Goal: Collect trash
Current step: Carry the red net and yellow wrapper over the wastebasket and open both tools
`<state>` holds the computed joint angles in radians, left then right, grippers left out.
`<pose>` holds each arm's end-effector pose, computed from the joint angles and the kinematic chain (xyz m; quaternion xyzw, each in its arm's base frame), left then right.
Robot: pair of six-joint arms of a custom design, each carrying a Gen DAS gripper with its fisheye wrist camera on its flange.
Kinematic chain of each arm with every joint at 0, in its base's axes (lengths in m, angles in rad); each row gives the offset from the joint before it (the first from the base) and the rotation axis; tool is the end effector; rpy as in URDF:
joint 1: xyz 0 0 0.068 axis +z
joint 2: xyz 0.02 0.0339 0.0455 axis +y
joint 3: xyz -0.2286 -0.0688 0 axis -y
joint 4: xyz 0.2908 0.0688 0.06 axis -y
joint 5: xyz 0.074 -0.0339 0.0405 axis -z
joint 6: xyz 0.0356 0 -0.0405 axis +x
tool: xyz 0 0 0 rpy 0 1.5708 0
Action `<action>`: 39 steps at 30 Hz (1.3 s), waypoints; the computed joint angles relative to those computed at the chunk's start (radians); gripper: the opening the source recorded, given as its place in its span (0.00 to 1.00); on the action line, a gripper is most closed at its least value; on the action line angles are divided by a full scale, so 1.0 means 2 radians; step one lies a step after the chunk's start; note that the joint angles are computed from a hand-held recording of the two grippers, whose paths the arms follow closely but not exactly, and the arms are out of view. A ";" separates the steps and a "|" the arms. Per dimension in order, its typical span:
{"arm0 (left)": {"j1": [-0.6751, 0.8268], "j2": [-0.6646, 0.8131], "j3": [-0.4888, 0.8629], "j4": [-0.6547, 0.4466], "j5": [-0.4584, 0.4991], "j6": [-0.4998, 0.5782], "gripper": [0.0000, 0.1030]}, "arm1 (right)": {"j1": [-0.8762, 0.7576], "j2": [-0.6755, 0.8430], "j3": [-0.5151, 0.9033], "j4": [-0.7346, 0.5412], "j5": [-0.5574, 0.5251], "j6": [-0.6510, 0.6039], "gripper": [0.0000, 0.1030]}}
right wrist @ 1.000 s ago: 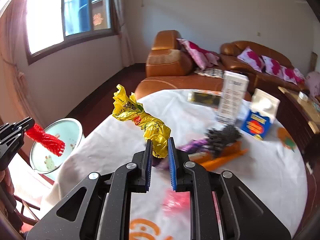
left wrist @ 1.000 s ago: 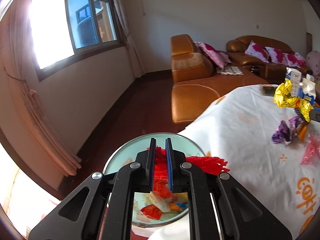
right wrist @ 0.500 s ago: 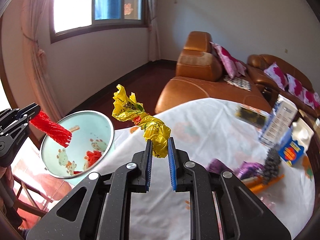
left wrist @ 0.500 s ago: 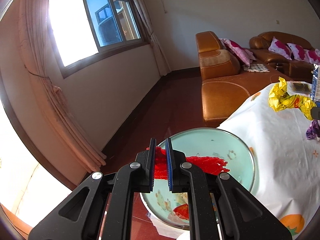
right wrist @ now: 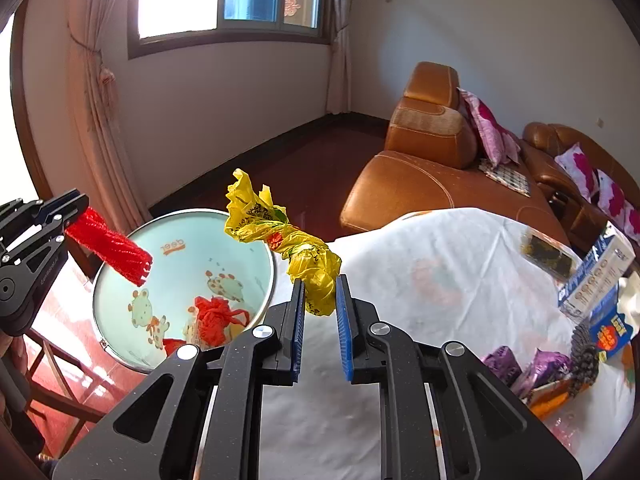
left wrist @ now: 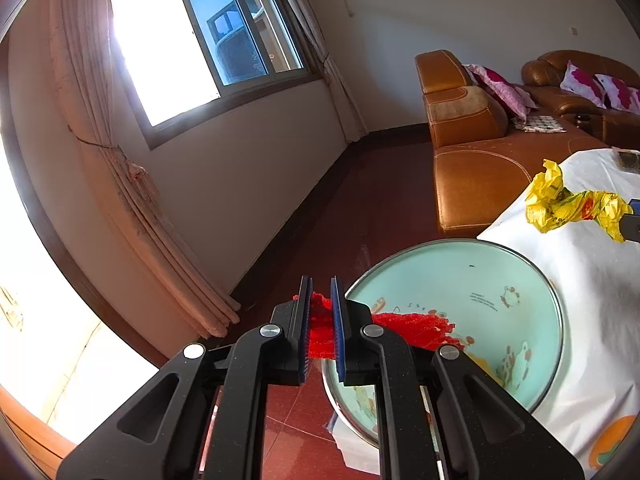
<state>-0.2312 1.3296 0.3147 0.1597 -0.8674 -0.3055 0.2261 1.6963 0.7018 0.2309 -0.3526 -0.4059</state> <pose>0.2335 -0.0271 0.0469 -0.1786 0.8439 0.2953 0.4108 0.3237 0.0871 0.0549 -0.3468 0.8392 0.1259 0.3996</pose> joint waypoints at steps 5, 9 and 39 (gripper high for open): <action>0.013 0.005 -0.001 0.005 -0.003 0.005 0.09 | 0.017 0.007 0.004 0.000 0.010 -0.001 0.15; 0.012 0.016 0.005 0.005 -0.005 0.000 0.09 | 0.027 0.014 0.008 0.002 0.015 -0.002 0.15; 0.016 -0.006 -0.011 0.012 0.008 -0.005 0.41 | 0.045 0.023 0.013 -0.007 -0.001 -0.010 0.35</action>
